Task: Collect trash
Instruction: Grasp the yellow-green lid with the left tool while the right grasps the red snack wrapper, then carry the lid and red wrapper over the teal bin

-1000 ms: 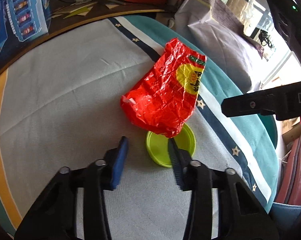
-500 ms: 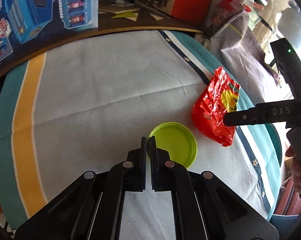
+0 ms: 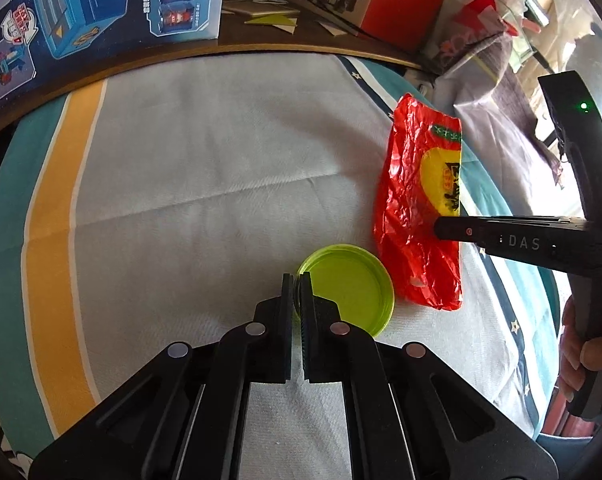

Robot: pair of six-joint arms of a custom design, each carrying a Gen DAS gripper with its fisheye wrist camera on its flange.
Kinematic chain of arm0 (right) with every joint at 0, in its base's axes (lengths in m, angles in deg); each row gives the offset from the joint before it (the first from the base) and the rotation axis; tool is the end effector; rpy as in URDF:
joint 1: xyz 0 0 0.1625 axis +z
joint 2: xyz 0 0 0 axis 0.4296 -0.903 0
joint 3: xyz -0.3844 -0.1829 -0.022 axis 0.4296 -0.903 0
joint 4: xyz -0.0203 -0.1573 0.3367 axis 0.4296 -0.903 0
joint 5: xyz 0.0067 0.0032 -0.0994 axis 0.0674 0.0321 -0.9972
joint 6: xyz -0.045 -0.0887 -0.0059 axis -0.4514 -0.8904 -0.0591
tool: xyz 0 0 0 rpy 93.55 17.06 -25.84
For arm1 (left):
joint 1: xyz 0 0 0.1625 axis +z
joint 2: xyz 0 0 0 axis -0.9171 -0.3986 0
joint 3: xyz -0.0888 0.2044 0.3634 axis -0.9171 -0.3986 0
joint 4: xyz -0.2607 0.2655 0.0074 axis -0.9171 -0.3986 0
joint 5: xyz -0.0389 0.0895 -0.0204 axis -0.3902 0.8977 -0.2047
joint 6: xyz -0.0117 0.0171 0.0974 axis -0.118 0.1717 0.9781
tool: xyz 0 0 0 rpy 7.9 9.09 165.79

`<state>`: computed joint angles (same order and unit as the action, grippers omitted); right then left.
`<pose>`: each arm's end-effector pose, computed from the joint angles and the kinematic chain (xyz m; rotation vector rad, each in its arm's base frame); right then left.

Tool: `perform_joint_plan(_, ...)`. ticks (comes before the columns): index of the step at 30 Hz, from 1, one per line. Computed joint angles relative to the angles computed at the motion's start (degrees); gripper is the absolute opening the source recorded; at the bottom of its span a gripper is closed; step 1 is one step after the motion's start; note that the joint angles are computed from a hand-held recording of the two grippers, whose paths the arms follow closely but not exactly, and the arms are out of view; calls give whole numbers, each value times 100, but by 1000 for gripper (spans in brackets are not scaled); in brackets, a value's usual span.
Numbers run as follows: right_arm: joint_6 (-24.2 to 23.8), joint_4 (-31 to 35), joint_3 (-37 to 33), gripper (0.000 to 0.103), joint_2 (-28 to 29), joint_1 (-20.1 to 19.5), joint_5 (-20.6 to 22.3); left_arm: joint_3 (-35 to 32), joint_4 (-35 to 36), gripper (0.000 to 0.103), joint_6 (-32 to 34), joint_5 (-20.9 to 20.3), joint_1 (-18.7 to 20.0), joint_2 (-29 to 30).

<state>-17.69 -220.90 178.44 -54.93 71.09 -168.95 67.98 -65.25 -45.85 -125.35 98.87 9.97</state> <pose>0.1565 -0.5863 0.1572 0.9861 -2.4912 -0.0981 -0.2477 -0.4081 0.0470 -0.2943 2.2988 -0.9088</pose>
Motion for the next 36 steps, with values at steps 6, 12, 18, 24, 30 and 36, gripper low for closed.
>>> perform_joint_plan(6, -199, 103, 127, 3, -415, -8, 291, -157, 274, 4, -70, -21, -96, 38)
perform_joint_plan(12, -268, 165, 222, 3, -938, -223, 405, -596, 412, 4, 228, -38, -213, 289)
perform_joint_plan(18, -318, 323, 192, 3, -1497, -644, 547, -1281, 474, 4, 794, -89, -302, 732)
perform_joint_plan(24, -289, 936, -21, 3, -1754, -1030, 721, -1995, 599, 4, 1181, -129, -374, 1179)
perform_joint_plan(30, -266, 1178, -8, 9, -1645, -1144, 691, -2178, 802, 4, 1085, -193, -424, 1290)
perform_joint_plan(36, -283, 798, 163, 43, -1411, -1095, 502, -1861, 800, 4, 760, -314, -385, 1102)
